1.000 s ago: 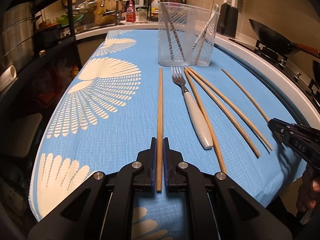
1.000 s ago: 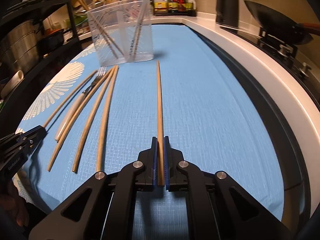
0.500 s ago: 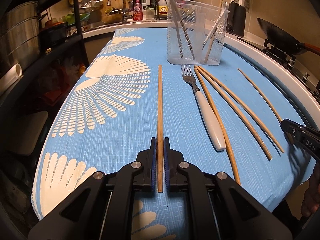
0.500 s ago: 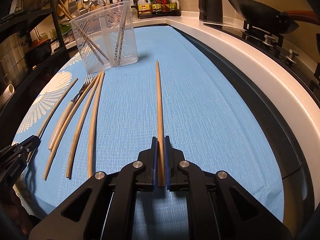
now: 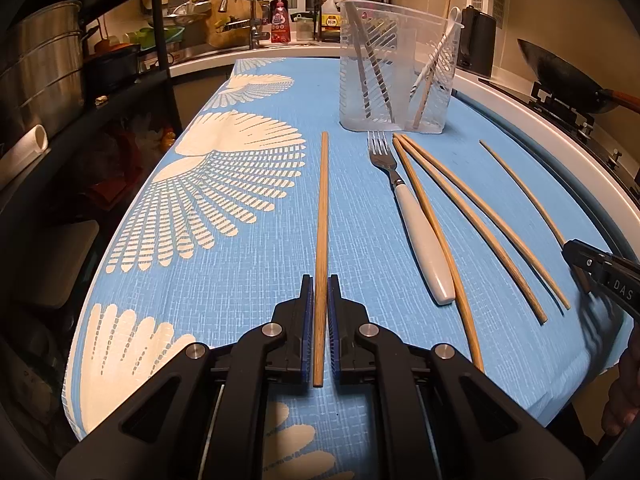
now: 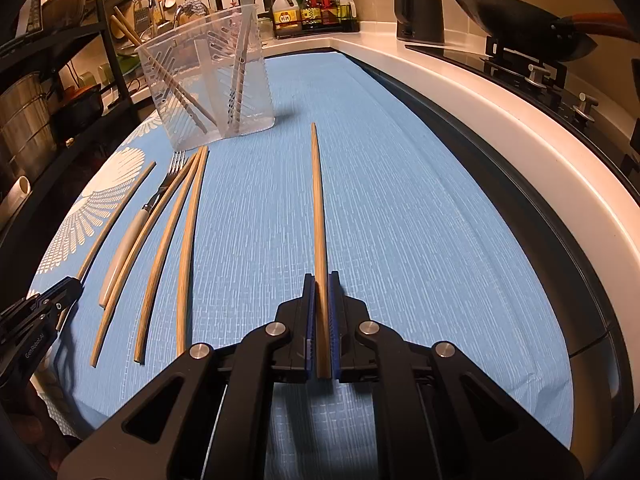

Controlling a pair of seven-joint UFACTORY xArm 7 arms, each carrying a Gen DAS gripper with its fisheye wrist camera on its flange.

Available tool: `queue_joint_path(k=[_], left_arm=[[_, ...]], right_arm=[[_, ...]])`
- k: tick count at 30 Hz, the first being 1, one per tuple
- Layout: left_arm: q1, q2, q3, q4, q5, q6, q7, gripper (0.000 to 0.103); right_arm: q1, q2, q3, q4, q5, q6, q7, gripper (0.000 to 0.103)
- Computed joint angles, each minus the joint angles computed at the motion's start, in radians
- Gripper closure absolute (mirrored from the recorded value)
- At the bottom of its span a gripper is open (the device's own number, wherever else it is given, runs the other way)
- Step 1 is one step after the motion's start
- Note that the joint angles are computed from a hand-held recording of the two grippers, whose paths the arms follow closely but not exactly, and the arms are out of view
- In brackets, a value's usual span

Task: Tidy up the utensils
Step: 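Close the left tool on a chopstick while the right tool grips another chopstick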

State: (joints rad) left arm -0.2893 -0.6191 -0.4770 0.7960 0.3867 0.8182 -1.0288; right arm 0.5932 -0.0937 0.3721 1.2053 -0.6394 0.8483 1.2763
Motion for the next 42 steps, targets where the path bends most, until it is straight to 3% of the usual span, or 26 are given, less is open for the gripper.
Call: queue_joint_path(k=[9, 21, 42], left_arm=[[-0.001, -0.001, 0.001, -0.004, 0.001, -0.009, 0.0, 0.097], [0.003, -0.002, -0.006, -0.007, 0.013, -0.014, -0.013, 0.096], [0.005, 0.003, -0.012, 0.0, 0.026, -0.01, -0.017, 0.096]], right_arm=[[-0.011, -0.021, 0.001, -0.034, -0.012, -0.047, 0.031, 0.096], [-0.02, -0.032, 0.022, -0.075, -0.149, -0.084, 0.131, 0.096], [-0.005, -0.012, 0.023, -0.05, -0.168, -0.05, 0.094, 0.096]])
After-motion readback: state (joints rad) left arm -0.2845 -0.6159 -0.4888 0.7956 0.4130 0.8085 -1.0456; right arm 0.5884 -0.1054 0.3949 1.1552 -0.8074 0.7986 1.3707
